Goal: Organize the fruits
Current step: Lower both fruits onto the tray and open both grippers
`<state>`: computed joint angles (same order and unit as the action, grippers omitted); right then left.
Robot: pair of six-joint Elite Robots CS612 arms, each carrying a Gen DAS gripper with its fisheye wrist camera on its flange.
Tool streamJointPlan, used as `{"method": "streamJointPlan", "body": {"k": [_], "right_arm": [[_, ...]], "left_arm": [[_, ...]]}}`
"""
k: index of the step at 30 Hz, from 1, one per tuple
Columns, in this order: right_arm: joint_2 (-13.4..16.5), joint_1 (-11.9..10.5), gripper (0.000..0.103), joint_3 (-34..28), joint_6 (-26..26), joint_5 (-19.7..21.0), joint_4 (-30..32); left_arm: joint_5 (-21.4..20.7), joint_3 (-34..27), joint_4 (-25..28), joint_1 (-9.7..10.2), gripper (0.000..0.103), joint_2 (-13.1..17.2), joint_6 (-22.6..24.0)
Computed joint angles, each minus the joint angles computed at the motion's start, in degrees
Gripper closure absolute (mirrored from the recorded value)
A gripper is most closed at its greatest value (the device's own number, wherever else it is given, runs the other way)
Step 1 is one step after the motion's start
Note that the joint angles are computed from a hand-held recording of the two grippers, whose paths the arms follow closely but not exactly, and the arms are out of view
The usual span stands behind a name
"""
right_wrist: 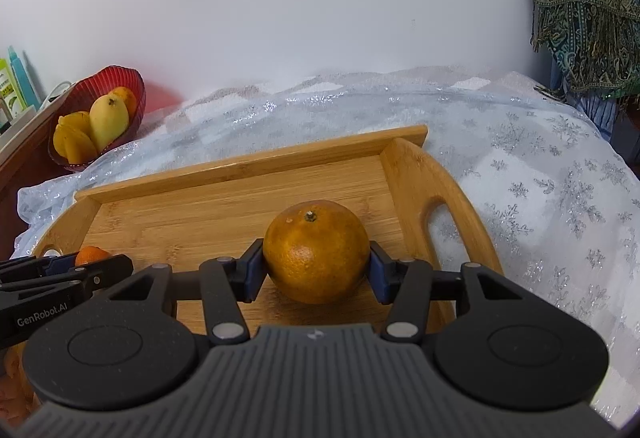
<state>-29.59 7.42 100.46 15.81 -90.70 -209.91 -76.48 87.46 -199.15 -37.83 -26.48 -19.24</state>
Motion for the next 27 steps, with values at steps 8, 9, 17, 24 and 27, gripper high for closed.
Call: {"method": "streamJointPlan", "body": {"k": [8, 9, 17, 24, 27], "right_arm": [[0.05, -0.03, 0.046, 0.02, 0.15, -0.03, -0.29], [0.04, -0.01, 0.046, 0.04, 0.1, -0.1, -0.43], [-0.01, 0.18, 0.046, 0.06, -0.37, -0.66, -0.49], [-0.02, 0.16, 0.044, 0.07, -0.36, -0.66, -0.53], [-0.03, 0.23, 0.043, 0.17, -0.47, -0.99, -1.16]], "left_arm": [[0.02, -0.01, 0.02, 0.0, 0.07, 0.0, 0.0], [0.02, -0.01, 0.02, 0.0, 0.07, 0.0, 0.0], [0.09, 0.05, -0.02, -0.03, 0.069, 0.0, 0.07], [0.35, 0.09, 0.21, -0.11, 0.056, -0.05, 0.46], [0.61, 0.19, 0.19, -0.17, 0.053, -0.09, 0.81]]}}
